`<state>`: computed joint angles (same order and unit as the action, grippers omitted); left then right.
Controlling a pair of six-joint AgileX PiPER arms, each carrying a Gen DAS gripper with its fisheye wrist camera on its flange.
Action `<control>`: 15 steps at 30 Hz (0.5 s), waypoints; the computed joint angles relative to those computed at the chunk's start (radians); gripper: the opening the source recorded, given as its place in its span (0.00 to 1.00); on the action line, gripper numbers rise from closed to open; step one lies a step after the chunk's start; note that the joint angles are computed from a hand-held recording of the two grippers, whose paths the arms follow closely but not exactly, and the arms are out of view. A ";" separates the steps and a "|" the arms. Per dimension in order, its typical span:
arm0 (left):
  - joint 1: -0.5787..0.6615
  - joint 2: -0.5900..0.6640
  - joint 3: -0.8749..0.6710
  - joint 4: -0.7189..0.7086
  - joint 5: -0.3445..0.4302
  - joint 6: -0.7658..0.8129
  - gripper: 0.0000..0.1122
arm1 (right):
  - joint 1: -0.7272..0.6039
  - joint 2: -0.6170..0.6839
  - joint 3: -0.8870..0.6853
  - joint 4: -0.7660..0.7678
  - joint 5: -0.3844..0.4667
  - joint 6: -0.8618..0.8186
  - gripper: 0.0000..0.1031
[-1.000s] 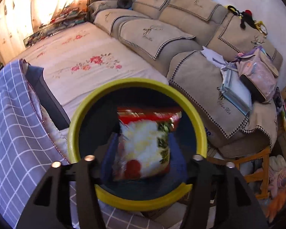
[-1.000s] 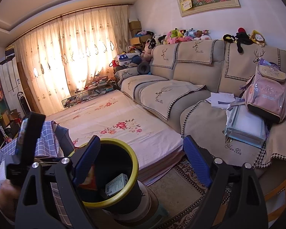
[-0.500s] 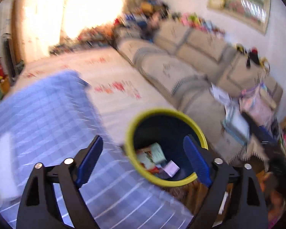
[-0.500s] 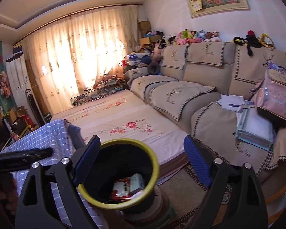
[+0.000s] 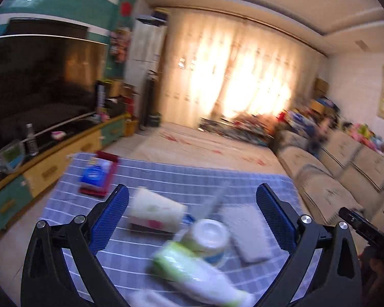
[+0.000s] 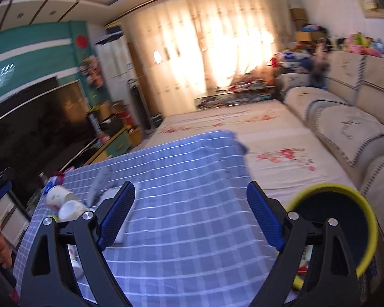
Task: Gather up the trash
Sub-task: 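Grasp the white foam fruit net with the right gripper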
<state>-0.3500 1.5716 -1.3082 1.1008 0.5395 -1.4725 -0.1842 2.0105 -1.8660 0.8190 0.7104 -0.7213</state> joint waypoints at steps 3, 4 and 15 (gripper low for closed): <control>0.071 -0.021 0.094 0.148 -0.031 -0.158 0.87 | 0.082 0.089 -0.175 -0.095 0.061 0.126 0.82; 0.086 -0.016 0.104 0.161 -0.038 -0.180 0.87 | 0.114 0.112 -0.214 -0.137 0.057 0.160 0.82; 0.089 -0.004 0.117 0.187 -0.013 -0.234 0.87 | 0.195 0.144 -0.123 -0.213 0.053 0.074 0.82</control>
<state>-0.2610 1.5676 -1.1910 1.2883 0.5268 -1.7065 0.0107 2.1541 -1.9890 0.6062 0.7634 -0.6476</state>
